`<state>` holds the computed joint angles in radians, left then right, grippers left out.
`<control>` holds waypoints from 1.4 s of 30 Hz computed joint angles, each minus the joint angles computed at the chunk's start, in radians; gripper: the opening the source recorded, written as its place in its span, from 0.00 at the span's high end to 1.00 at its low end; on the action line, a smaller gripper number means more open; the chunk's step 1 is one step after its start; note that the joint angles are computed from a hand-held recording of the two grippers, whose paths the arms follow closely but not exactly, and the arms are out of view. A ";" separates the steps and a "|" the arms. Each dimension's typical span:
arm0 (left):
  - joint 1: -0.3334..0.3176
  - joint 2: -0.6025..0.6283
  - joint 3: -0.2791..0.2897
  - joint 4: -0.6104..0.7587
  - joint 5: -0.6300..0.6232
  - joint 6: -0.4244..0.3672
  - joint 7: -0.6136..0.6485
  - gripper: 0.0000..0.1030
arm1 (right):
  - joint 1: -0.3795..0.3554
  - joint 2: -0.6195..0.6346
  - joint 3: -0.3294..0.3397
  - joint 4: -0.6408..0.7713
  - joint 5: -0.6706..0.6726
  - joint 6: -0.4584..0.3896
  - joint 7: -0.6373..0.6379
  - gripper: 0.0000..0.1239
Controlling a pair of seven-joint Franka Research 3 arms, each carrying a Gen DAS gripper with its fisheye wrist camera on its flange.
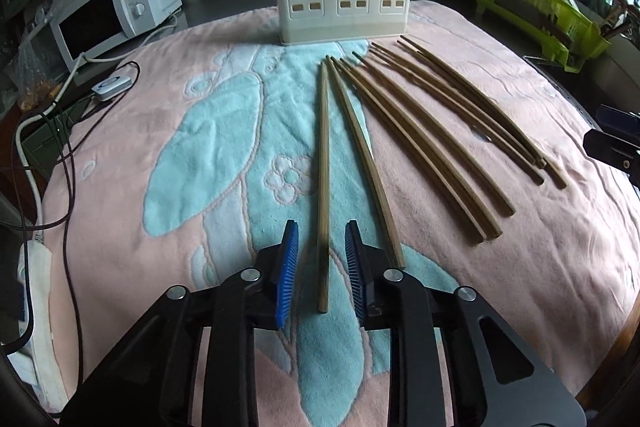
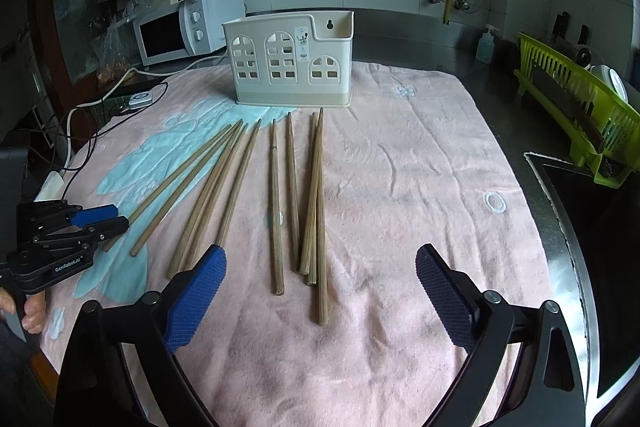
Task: Organize utensils
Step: 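Close the left tool on one bamboo chopstick while the right tool closes on another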
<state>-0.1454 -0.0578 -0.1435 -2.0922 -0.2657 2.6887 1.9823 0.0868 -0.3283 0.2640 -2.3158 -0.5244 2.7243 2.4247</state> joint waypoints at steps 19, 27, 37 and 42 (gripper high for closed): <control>0.010 0.031 -0.014 0.026 -0.004 -0.020 0.009 0.87 | 0.063 0.063 -0.079 0.011 0.201 0.012 -0.166 0.67; 0.015 0.038 -0.015 0.040 -0.015 -0.038 0.003 0.87 | 0.073 0.117 -0.092 0.063 0.219 -0.022 -0.212 0.86; 0.013 0.029 -0.013 0.018 -0.044 -0.009 0.042 0.86 | 0.092 0.153 -0.113 0.093 0.209 -0.060 -0.216 0.89; 0.011 0.028 -0.012 0.014 -0.051 -0.006 0.053 0.86 | 0.105 0.187 -0.124 0.130 0.203 -0.065 -0.236 0.90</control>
